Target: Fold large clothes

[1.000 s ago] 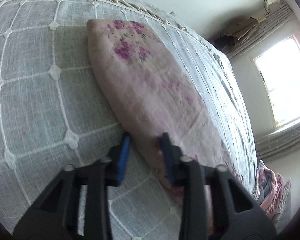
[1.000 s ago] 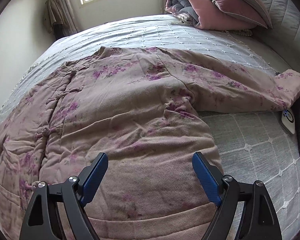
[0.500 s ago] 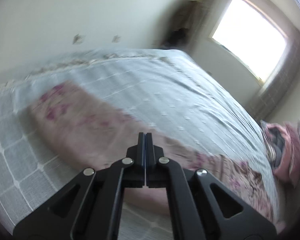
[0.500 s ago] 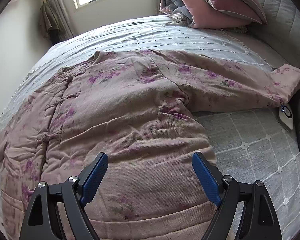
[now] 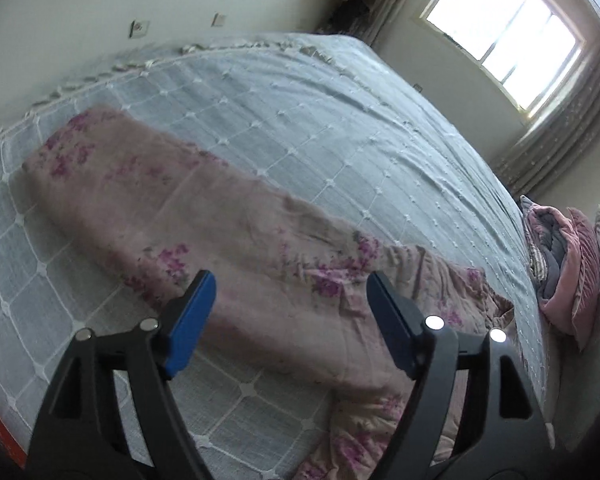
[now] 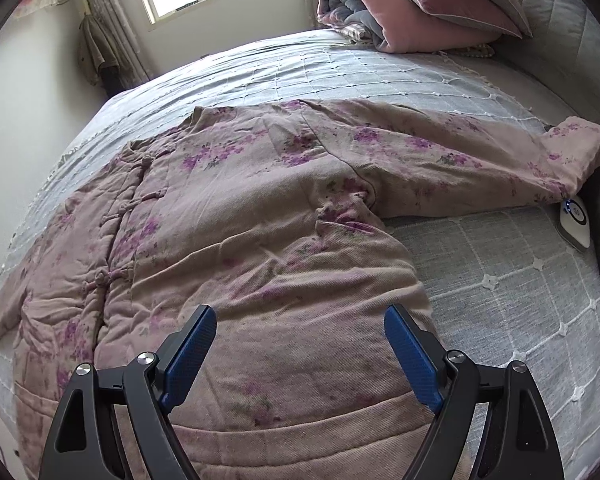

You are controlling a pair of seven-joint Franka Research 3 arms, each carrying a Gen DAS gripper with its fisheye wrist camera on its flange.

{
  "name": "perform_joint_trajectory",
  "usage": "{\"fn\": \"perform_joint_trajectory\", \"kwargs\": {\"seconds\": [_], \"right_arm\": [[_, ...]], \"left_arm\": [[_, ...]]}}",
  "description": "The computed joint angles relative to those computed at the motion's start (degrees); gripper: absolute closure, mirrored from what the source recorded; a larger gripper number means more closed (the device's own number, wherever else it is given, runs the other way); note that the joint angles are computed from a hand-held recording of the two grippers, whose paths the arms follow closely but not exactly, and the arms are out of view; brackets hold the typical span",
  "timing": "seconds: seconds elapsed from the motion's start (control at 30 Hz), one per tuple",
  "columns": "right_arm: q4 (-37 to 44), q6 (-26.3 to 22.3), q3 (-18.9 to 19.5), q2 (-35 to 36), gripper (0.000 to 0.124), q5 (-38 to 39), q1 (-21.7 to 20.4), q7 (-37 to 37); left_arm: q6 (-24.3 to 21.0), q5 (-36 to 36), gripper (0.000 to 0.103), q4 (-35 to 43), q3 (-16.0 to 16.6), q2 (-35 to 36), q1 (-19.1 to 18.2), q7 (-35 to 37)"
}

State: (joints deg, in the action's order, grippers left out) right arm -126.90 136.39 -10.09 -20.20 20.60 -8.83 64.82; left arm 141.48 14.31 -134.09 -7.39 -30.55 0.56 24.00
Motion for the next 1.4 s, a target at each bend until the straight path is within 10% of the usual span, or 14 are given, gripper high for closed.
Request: {"fn": "perform_joint_trajectory", "kwargs": {"seconds": [0.3, 0.43, 0.63, 0.83, 1.4], "right_arm": [[0.92, -1.13, 0.44, 1.85, 0.037, -0.26, -0.02, 0.58], [-0.15, 0.47, 1.44, 1.58, 0.037, -2.47, 0.01, 0.93], [-1.17, 2.97, 1.31, 1.3, 0.037, -2.68, 0.39, 1.51], [0.02, 2.4, -0.83, 1.37, 0.037, 4.34, 1.78, 0.54], [-0.56, 1.63, -1.11, -1.39, 0.037, 9.79, 4.44, -5.75]], "left_arm": [[1.15, -3.7, 0.025, -13.31, 3.33, -7.71, 4.44, -7.62], [15.05, -6.37, 0.026, -21.62, 4.99, -9.41, 6.92, -11.88], [30.6, -8.22, 0.084, -26.12, 6.57, -7.2, 9.08, -14.05], [24.18, 3.77, 0.091, -18.49, -8.84, -10.15, 20.37, -16.22], [21.04, 24.22, 0.091, 11.57, -19.72, 7.77, 7.87, -11.56]]}}
